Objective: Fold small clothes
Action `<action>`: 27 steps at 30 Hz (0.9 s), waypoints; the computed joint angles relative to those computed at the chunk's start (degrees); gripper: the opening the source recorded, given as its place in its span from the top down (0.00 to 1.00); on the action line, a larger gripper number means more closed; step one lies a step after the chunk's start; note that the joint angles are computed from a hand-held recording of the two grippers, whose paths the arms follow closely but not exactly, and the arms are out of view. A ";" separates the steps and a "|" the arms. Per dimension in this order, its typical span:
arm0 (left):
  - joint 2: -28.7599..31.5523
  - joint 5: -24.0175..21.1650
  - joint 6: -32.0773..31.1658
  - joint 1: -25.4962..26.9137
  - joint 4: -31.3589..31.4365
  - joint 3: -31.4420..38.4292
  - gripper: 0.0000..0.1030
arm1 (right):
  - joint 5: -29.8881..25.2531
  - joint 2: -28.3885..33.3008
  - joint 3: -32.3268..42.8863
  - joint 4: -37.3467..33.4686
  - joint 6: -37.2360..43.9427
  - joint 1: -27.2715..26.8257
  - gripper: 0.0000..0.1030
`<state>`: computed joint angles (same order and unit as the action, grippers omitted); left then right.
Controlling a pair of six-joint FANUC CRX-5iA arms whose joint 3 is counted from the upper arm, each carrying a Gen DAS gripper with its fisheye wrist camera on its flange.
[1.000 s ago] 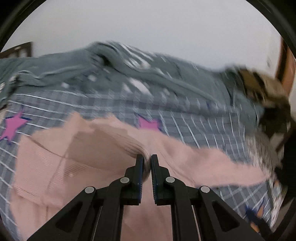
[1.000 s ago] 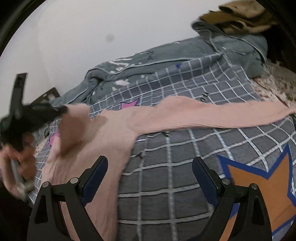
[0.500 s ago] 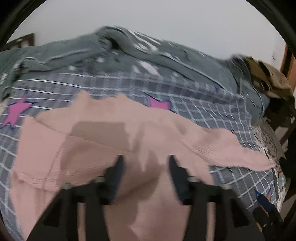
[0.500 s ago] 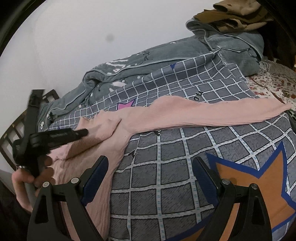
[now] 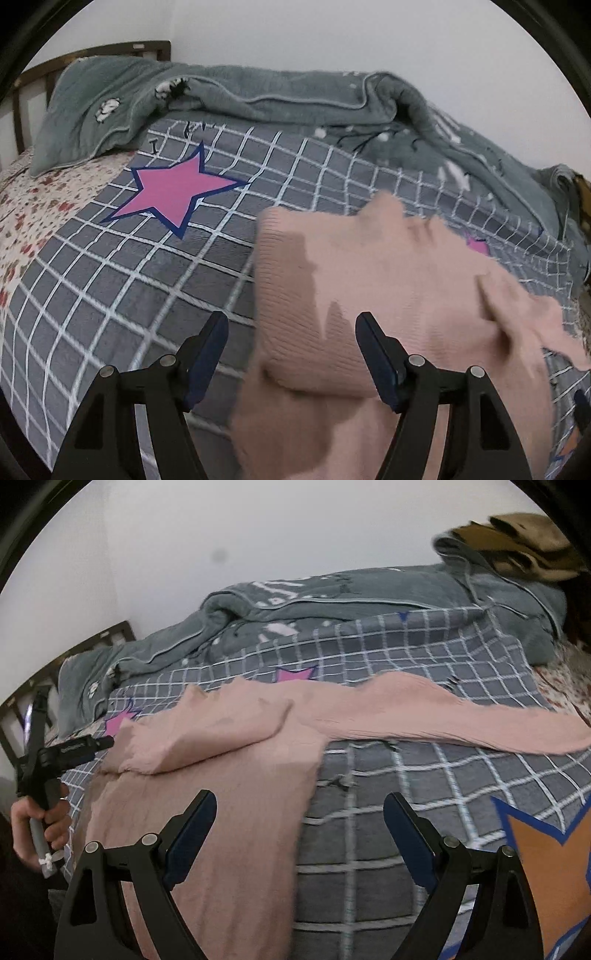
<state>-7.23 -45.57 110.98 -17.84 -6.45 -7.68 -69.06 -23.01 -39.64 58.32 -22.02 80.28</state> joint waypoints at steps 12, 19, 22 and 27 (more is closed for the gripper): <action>3.11 9.89 -17.32 6.35 17.64 -5.40 0.85 | 5.45 15.13 17.48 -1.89 19.25 -11.65 0.31; 2.56 12.80 -19.88 6.36 18.77 -7.40 0.85 | 6.60 28.93 31.01 -11.47 31.82 -17.38 0.30; 2.43 13.57 -23.09 7.42 23.56 -9.10 0.85 | 4.21 33.40 36.06 -18.49 37.28 -19.03 0.33; 2.44 13.24 -20.56 6.44 19.61 -7.97 0.84 | 10.33 26.97 27.18 -12.96 29.04 -18.71 0.93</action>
